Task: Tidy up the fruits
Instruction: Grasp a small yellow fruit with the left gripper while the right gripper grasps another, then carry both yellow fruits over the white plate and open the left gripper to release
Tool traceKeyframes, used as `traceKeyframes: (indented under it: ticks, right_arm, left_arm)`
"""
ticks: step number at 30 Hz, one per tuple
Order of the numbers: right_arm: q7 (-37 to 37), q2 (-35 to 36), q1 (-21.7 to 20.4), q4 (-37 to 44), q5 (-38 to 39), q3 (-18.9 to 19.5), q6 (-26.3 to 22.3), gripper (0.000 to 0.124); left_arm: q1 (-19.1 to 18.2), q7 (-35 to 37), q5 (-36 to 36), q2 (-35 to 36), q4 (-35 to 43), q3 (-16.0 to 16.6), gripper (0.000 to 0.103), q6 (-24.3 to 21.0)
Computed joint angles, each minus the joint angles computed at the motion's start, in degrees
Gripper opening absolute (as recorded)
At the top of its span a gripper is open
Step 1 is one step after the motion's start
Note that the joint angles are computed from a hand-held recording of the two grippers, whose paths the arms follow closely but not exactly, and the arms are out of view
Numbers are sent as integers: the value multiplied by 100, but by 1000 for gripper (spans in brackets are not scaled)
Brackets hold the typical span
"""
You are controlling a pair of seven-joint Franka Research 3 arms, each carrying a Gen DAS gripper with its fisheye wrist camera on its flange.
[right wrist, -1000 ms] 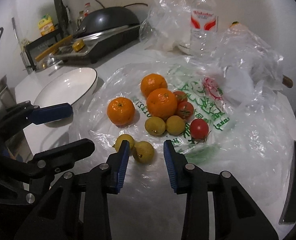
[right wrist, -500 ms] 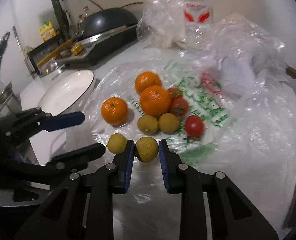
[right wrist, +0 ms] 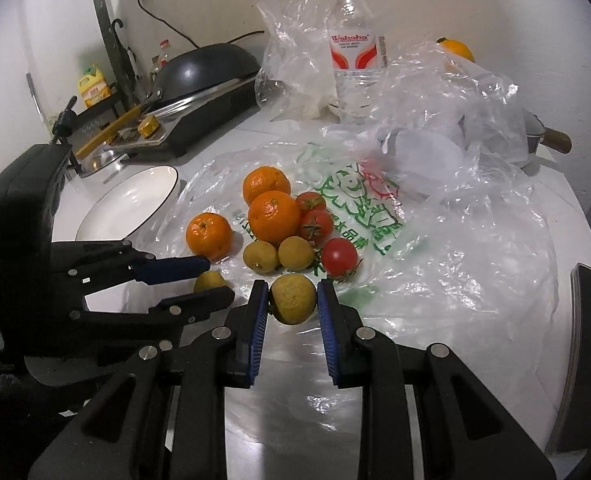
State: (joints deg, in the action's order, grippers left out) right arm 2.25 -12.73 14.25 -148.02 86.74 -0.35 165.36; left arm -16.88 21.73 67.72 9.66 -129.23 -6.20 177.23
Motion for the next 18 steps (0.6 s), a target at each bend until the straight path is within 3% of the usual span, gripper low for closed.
traceKeyframes:
  ticks: [5, 9, 18]
  right_arm:
    - [-77, -31, 30, -29, 176, 44, 32, 27]
    - [-89, -99, 77, -47, 235, 104, 104, 27]
    - [-86, -382, 405, -130, 423, 366, 503, 27]
  left_arm:
    - [7, -30, 67, -29, -30, 33, 25, 67]
    - [12, -444, 519, -172, -74, 91, 25, 210]
    - [535, -2396, 2561, -693, -193, -149, 25, 497]
